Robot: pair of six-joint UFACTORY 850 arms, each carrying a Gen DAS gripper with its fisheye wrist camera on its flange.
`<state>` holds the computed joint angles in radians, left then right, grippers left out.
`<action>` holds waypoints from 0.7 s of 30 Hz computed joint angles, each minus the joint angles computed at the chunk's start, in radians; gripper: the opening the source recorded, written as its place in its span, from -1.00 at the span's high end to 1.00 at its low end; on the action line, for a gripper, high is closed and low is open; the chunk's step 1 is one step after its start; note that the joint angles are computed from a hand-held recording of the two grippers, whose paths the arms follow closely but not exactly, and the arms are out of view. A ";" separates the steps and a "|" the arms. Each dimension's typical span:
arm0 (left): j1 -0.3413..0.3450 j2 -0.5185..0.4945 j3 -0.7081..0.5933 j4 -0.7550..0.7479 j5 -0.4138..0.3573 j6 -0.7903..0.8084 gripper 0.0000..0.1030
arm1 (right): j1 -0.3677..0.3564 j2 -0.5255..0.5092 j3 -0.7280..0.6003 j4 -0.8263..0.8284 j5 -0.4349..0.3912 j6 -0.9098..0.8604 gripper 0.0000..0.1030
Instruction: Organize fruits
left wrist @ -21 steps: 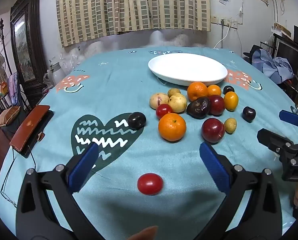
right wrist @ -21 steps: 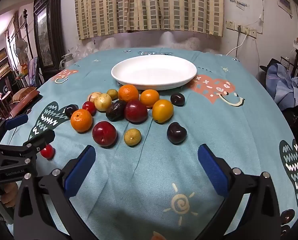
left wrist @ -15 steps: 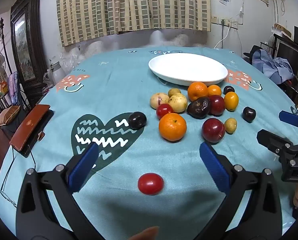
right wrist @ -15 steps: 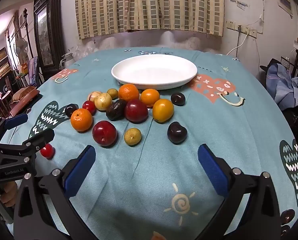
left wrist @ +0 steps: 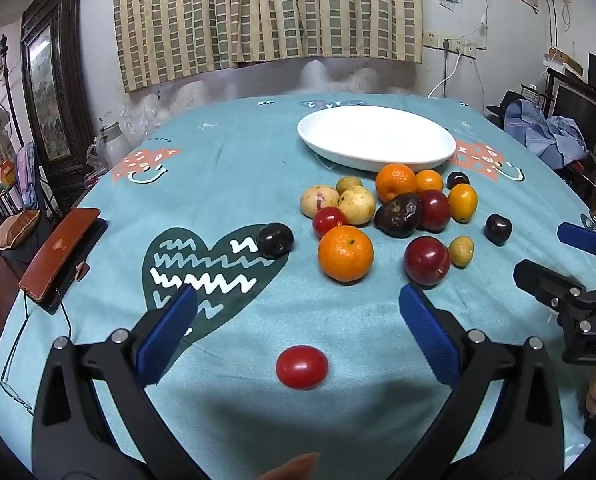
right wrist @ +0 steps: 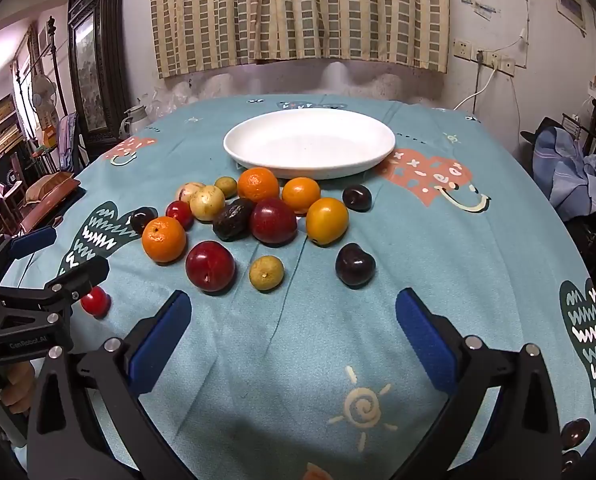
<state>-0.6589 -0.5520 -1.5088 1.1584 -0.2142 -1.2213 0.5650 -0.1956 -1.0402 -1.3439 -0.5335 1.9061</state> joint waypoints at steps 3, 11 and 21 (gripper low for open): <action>0.004 0.011 0.005 -0.034 0.000 0.037 -0.96 | -0.001 -0.001 -0.001 0.002 0.001 -0.002 -0.97; 0.009 0.017 0.016 -0.044 0.005 0.048 -0.96 | -0.001 -0.001 0.000 0.003 0.002 -0.001 -0.97; 0.002 0.001 0.000 -0.057 0.000 0.055 -0.96 | -0.002 -0.001 0.001 0.002 0.004 -0.002 -0.97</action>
<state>-0.6571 -0.5515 -1.5091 1.1013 -0.2138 -1.1667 0.5629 -0.1967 -1.0395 -1.3417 -0.5299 1.9045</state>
